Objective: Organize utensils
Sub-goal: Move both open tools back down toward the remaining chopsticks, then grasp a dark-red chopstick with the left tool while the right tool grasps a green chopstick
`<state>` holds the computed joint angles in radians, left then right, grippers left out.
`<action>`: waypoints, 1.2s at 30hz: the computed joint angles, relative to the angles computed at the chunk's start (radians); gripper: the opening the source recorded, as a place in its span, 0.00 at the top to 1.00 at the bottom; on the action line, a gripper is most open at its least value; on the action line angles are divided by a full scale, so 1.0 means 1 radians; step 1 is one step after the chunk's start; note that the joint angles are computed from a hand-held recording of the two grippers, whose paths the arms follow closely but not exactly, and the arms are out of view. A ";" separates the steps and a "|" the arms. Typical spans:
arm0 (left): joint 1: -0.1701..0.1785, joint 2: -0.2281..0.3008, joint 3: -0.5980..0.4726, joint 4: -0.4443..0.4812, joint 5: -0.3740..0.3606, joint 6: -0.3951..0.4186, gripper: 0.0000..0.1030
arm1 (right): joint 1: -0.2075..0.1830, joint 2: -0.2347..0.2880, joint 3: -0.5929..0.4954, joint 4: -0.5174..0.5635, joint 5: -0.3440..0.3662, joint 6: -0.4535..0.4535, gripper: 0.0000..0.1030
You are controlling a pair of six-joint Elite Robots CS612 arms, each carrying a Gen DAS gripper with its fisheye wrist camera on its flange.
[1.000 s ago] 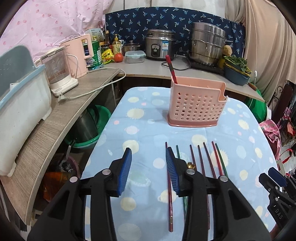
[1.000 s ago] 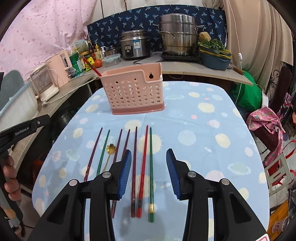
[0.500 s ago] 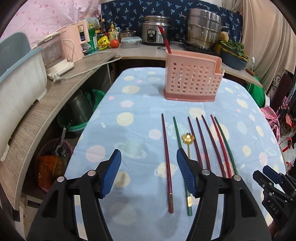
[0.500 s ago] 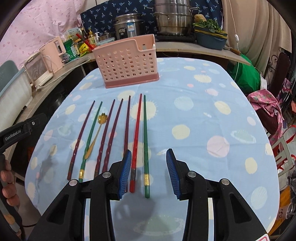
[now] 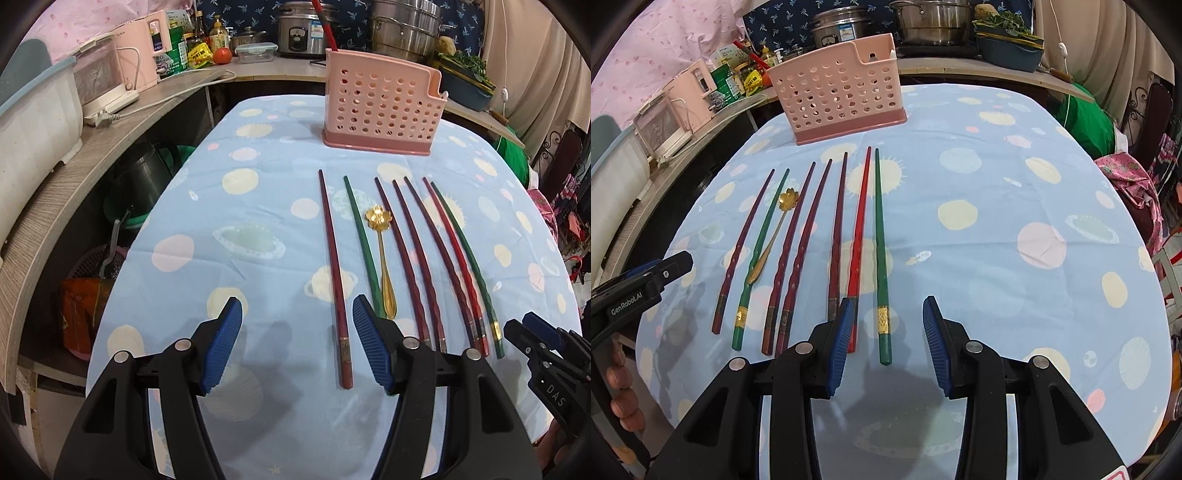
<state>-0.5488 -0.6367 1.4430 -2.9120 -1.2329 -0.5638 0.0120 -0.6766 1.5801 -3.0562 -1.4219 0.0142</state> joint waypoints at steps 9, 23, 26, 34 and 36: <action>-0.004 0.009 -0.001 0.017 -0.035 0.002 0.42 | -0.001 0.008 -0.007 0.021 0.001 -0.001 0.70; -0.003 0.026 -0.013 0.042 -0.067 -0.006 0.43 | 0.003 0.023 -0.018 0.025 -0.009 -0.013 0.85; -0.003 0.028 -0.016 0.048 -0.072 -0.004 0.43 | 0.005 0.026 -0.020 0.020 -0.016 -0.018 0.86; -0.002 0.035 -0.024 0.065 -0.083 0.001 0.58 | 0.006 0.027 -0.020 0.015 -0.027 -0.021 0.90; -0.002 0.034 -0.020 0.056 -0.089 0.005 0.66 | 0.007 0.027 -0.020 0.013 -0.028 -0.019 0.90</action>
